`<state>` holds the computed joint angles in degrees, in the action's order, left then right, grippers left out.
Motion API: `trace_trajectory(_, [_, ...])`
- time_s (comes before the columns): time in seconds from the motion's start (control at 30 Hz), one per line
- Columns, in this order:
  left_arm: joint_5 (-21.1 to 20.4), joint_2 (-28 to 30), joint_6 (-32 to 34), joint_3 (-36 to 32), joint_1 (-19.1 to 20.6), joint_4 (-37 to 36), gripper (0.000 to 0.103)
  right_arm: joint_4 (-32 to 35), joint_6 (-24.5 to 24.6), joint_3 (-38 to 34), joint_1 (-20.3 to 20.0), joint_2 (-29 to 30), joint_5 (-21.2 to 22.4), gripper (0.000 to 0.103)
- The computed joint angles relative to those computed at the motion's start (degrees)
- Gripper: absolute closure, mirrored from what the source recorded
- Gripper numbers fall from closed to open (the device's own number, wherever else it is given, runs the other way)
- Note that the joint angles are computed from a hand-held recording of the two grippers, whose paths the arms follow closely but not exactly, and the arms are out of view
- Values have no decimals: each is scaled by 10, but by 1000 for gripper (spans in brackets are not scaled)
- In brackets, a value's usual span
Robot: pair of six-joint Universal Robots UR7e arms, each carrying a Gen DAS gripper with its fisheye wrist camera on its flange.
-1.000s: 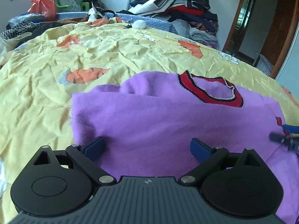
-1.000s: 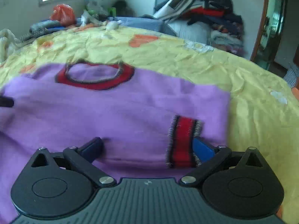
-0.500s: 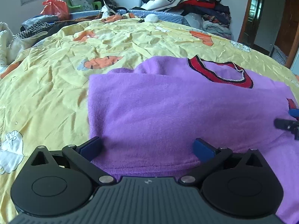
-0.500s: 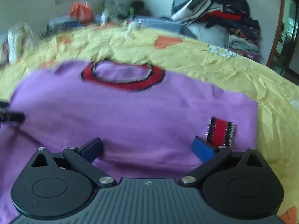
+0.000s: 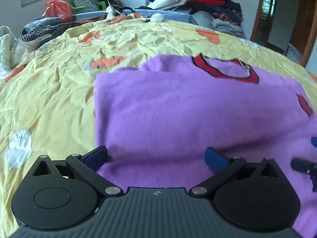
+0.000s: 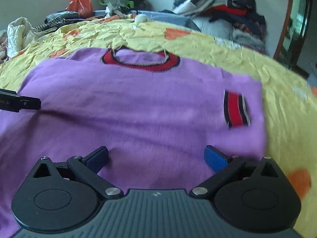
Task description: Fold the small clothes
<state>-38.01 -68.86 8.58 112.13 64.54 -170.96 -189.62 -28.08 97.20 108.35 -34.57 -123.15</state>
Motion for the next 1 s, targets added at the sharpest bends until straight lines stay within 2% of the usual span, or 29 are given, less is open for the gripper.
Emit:
trace_trajectory(0.13, [-6, -45, -33, 60, -20, 42, 0, -30, 7, 54, 7, -22, -9, 0])
trace_trajectory(0.23, [3, -83, -33, 130, -46, 20, 0, -63, 10, 100, 12, -38, -13, 0])
trace_trajectory(0.33, [3, -134, -68, 186, -70, 41, 0, -108, -4, 155, 17, -56, -10, 0])
trace_trajectory(0.47, [15, -205, -104, 260, -107, 71, 0, -165, 5, 228, 20, -84, 1, 0])
trace_trajectory(0.5, [18, -224, -115, 277, -117, 81, 0, -161, 4, 242, 21, -92, 0, 0])
trace_trajectory(0.57, [22, -263, -135, 302, -133, 112, 0, -200, -20, 276, 26, -98, -3, 0])
trace_trajectory(0.73, [33, -360, -204, 346, -175, 212, 0, -213, -30, 358, 21, -149, 24, 0])
trace_trajectory(0.77, [41, -383, -227, 351, -186, 248, 0, -227, -45, 378, 17, -159, 34, 0])
trace_trajectory(0.83, [23, -428, -258, 355, -186, 289, 0, -239, -51, 409, 8, -181, 54, 0])
trace_trajectory(0.87, [18, -454, -265, 362, -189, 298, 0, -224, -51, 418, 7, -195, 54, 0])
trace_trajectory(0.9, [15, -472, -267, 363, -190, 313, 0, -226, -69, 427, 9, -202, 51, 0])
trace_trajectory(0.97, [3, -511, -260, 372, -189, 324, 0, -212, -73, 444, 11, -225, 48, 0])
trace_trajectory(1.0, [-23, -527, -252, 373, -175, 315, 0, -208, -69, 453, 8, -236, 49, 0])
